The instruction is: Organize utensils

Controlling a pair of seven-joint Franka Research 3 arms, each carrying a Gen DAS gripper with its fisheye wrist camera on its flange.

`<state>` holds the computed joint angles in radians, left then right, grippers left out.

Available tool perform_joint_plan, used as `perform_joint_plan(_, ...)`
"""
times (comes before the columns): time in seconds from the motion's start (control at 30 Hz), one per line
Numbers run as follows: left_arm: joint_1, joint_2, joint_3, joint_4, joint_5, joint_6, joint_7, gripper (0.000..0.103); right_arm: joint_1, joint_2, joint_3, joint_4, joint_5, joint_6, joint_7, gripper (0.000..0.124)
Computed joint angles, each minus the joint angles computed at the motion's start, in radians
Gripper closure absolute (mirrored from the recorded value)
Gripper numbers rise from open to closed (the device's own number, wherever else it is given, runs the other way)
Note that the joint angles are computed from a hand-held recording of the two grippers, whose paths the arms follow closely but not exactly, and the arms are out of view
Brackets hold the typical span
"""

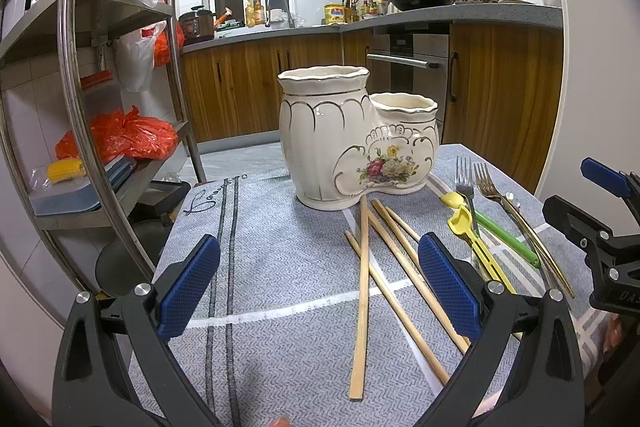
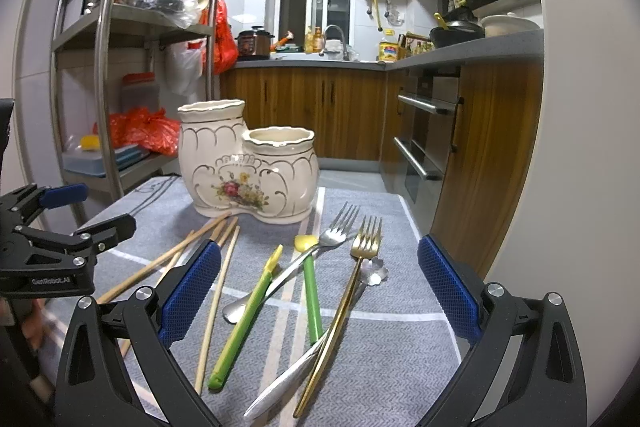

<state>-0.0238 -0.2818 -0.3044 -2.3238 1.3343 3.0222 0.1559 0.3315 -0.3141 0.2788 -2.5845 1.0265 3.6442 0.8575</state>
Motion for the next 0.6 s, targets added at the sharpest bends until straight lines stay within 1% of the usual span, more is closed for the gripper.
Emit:
perform_joint_plan(0.13,-0.008,0.005,0.005,0.001,-0.031,0.005,0.032,0.005,0.004,-0.001,-0.004,0.0,-0.003,-0.003,0.007,0.026)
perform_joint_plan(0.17,-0.009,0.006,0.006,0.001,-0.038,0.008,0.04,0.005,-0.002,-0.002,0.006,0.003,0.01,-0.002,-0.005,0.026)
perform_joint_plan(0.33,-0.001,0.011,0.0,0.001,-0.055,0.021,0.054,0.005,0.001,-0.005,0.0,0.0,0.004,-0.006,0.002,0.026)
perform_joint_plan(0.5,0.008,0.016,0.002,-0.002,-0.077,0.047,0.081,0.005,-0.007,-0.009,0.01,0.006,0.026,-0.012,-0.015,0.026)
perform_joint_plan(0.6,0.015,0.015,-0.011,0.003,-0.073,0.031,0.092,0.005,-0.005,-0.009,0.008,0.005,0.024,-0.01,-0.014,0.026)
